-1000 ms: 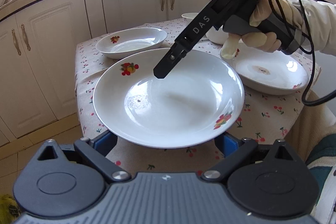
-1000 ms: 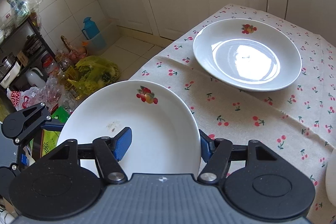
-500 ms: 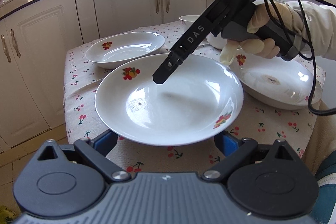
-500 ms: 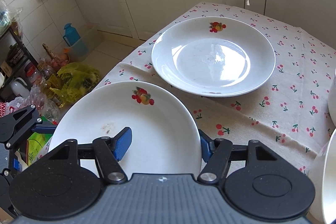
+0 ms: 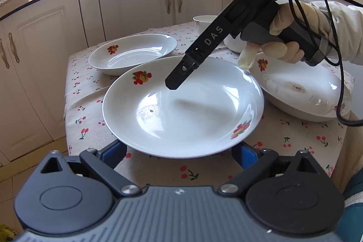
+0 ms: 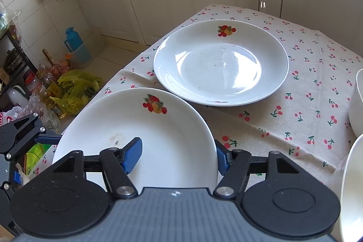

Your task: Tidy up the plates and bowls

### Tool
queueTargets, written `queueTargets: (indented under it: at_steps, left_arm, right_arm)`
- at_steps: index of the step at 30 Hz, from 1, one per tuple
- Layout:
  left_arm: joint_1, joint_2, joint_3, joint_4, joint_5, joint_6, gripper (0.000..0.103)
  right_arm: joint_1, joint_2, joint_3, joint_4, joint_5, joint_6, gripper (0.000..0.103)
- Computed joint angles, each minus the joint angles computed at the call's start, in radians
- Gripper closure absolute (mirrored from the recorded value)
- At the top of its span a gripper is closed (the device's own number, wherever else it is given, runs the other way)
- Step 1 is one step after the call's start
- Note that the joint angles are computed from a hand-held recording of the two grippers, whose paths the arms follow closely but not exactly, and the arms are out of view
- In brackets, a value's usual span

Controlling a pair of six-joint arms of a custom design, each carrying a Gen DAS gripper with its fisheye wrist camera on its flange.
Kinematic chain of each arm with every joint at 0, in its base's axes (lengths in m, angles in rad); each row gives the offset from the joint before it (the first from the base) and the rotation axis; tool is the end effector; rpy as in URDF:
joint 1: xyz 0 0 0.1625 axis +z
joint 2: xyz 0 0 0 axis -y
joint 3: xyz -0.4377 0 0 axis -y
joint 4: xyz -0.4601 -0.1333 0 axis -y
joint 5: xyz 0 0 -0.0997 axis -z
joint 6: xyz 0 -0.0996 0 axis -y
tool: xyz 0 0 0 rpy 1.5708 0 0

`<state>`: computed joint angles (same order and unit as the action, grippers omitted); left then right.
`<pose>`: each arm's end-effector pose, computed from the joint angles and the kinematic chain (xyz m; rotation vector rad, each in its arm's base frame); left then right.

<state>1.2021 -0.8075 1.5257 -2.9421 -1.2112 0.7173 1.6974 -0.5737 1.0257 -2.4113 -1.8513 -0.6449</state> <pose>-0.1258 -0.7928 0.1625 1.1949 2.2867 -0.7778 0.2198 -0.8894 0.1483 0.9615 -2.5702 0.4224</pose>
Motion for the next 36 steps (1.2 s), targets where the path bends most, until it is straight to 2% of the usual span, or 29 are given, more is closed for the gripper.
queueTargets:
  at_steps: [4,6,14,23,26,36]
  left_arm:
    - [0.001,-0.002,0.001,-0.001,-0.004,-0.005,0.004]
    - [0.002,-0.006,0.003,0.005,-0.008,-0.014,0.003]
    - [-0.013,-0.048,0.050,-0.015,0.028,-0.075,0.003]
    - [-0.066,-0.099,0.145,-0.114,0.091,-0.117,0.001]
    - [-0.082,-0.114,0.178,-0.132,0.081,-0.143,0.001]
    - [-0.147,-0.094,0.260,-0.297,0.157,-0.215,0.001]
  right_arm:
    - [-0.001,0.005,-0.010,0.017,0.013,0.001,0.019]
    - [0.003,0.000,0.001,0.005,0.009,-0.009,0.010]
    - [0.022,-0.078,0.122,-0.113,-0.005,-0.083,0.001]
    - [0.024,-0.249,0.373,-0.305,0.009,-0.125,0.000]
    - [0.019,-0.313,0.468,-0.372,0.005,-0.129,0.000]
    - [-0.028,-0.504,0.764,-0.580,-0.002,-0.138,0.000]
